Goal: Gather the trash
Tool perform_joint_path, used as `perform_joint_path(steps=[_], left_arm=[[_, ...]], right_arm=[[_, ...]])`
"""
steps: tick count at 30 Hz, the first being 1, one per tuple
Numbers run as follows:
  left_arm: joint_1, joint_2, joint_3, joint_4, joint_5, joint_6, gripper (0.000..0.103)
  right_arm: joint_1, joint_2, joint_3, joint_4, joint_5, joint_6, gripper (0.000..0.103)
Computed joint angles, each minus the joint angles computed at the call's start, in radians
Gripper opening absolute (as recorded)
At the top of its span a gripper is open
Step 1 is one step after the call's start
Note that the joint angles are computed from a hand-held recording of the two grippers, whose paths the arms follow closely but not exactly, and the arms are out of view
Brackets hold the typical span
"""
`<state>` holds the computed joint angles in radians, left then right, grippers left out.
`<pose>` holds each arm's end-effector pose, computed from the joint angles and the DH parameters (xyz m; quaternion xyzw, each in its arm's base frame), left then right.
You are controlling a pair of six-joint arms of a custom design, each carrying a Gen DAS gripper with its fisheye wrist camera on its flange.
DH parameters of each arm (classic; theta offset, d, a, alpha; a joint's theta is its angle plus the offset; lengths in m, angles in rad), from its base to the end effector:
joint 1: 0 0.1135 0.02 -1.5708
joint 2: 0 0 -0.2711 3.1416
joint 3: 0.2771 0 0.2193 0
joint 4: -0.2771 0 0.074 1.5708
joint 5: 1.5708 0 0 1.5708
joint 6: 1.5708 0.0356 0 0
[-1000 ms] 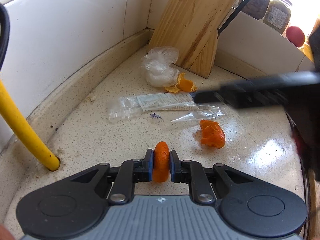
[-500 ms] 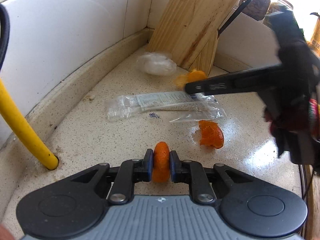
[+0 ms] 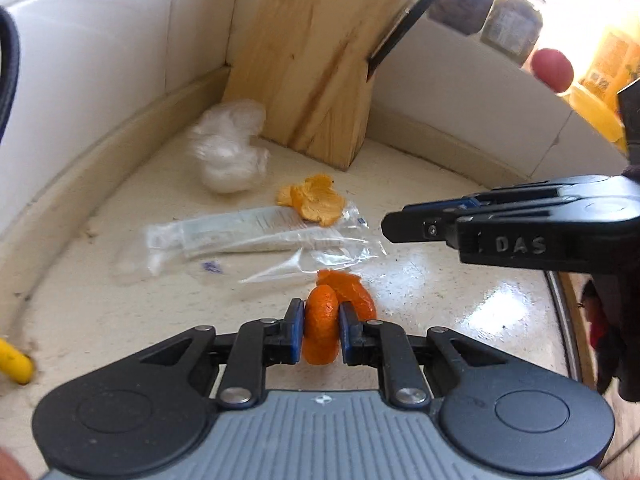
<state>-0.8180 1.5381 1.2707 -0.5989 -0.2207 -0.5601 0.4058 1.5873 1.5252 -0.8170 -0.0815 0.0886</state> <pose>0.2114 -0.2142 0.3037 0.0823 0.9300 -0.1382 0.3304 0.2824 0.1245 0.3470 -0.1621 0.9260 0.1200 0.3190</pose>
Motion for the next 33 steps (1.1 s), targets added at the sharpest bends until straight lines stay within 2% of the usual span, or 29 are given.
perform_joint_path(steps=[4,6,9,10,13,14,16,17,20,25,26,33], left_arm=[[-0.002,0.021,0.007,0.032,-0.003,-0.034,0.024],[-0.011,0.024,0.011,0.037,-0.023,-0.034,0.043],[-0.022,0.039,0.021,0.046,-0.050,-0.034,0.064],[-0.026,0.046,0.026,0.048,-0.056,-0.043,0.064],[-0.039,0.066,0.040,0.052,-0.066,-0.065,0.064],[-0.046,0.075,0.048,0.049,-0.077,-0.068,0.064],[-0.057,0.089,0.057,0.054,-0.094,-0.055,0.057],[-0.060,0.098,0.064,0.052,-0.099,-0.056,0.043],[-0.051,0.102,0.067,0.060,-0.063,-0.071,0.028],[-0.059,0.081,0.064,0.032,-0.060,-0.067,0.020],[-0.060,0.071,0.058,0.027,-0.060,-0.066,0.016],[-0.065,0.016,0.030,-0.020,-0.077,-0.084,0.015]], right_arm=[[-0.009,-0.041,-0.036,-0.009,0.021,-0.002,0.022],[-0.022,-0.045,-0.037,-0.008,0.020,0.003,0.024],[-0.040,-0.036,-0.036,0.005,-0.005,0.003,0.027],[-0.042,-0.036,-0.043,0.014,-0.004,-0.003,0.028],[-0.059,-0.019,-0.053,0.050,-0.024,0.005,0.043],[-0.070,-0.015,-0.056,0.059,-0.037,0.009,0.050],[-0.089,-0.007,-0.062,0.075,-0.057,0.024,0.052],[-0.096,-0.005,-0.064,0.081,-0.067,0.030,0.052],[-0.103,-0.002,-0.077,0.095,-0.076,0.033,0.052],[-0.120,-0.013,-0.101,0.114,-0.091,0.042,0.056],[-0.121,-0.015,-0.102,0.116,-0.092,0.040,0.056],[-0.131,-0.034,-0.105,0.114,-0.108,0.039,0.062]])
